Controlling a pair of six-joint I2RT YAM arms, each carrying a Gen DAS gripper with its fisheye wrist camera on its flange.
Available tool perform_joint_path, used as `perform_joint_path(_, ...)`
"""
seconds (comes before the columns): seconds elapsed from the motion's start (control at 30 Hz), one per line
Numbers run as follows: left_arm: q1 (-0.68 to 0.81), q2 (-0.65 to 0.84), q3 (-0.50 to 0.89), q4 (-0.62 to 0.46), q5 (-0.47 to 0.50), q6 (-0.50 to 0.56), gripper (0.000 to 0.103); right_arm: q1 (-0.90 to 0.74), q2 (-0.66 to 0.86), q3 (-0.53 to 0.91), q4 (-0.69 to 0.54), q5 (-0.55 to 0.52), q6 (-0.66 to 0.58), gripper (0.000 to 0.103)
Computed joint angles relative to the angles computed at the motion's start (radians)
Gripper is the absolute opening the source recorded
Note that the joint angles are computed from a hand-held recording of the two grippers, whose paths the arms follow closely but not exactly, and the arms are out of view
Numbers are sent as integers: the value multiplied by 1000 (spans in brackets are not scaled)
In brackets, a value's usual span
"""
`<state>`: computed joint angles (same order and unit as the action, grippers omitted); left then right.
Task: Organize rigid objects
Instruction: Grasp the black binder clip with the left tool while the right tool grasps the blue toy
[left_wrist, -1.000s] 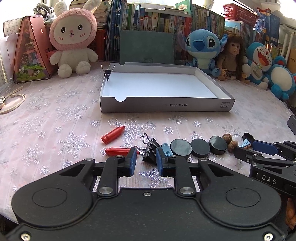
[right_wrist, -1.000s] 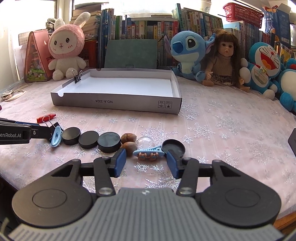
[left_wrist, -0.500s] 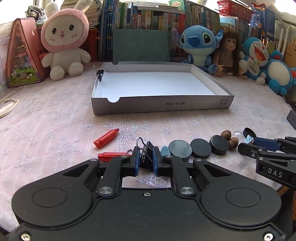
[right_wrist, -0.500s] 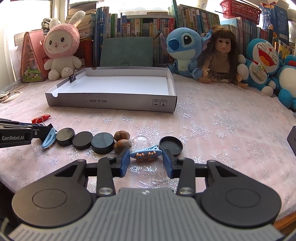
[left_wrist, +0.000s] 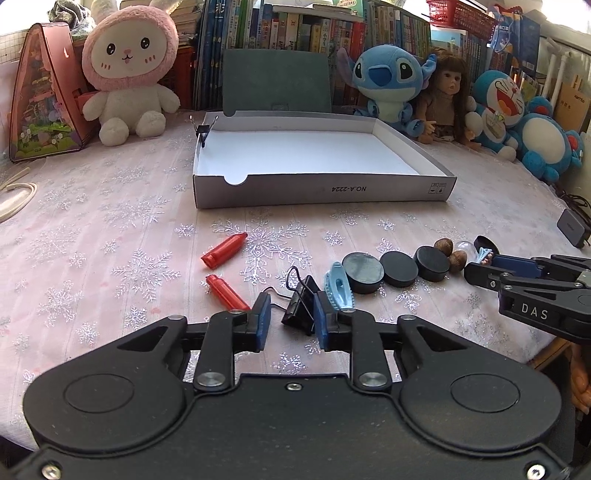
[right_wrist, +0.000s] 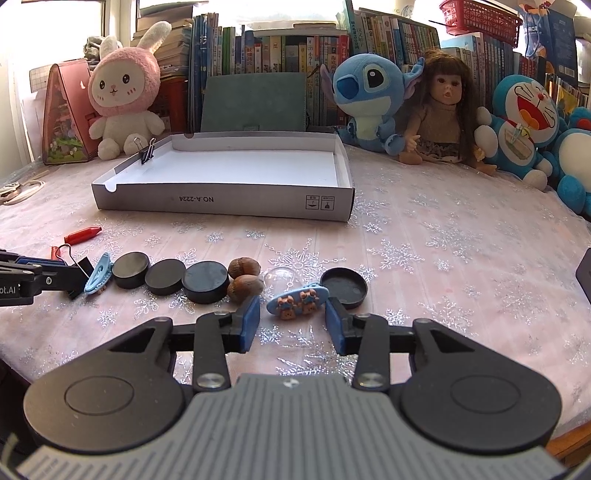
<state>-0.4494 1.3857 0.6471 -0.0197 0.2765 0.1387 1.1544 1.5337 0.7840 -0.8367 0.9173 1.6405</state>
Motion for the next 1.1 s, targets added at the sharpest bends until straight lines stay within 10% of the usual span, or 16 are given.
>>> perform_joint_path(1.1,163,-65,5,-94,-85,137,69,1,20,15,-7,7,-1,51)
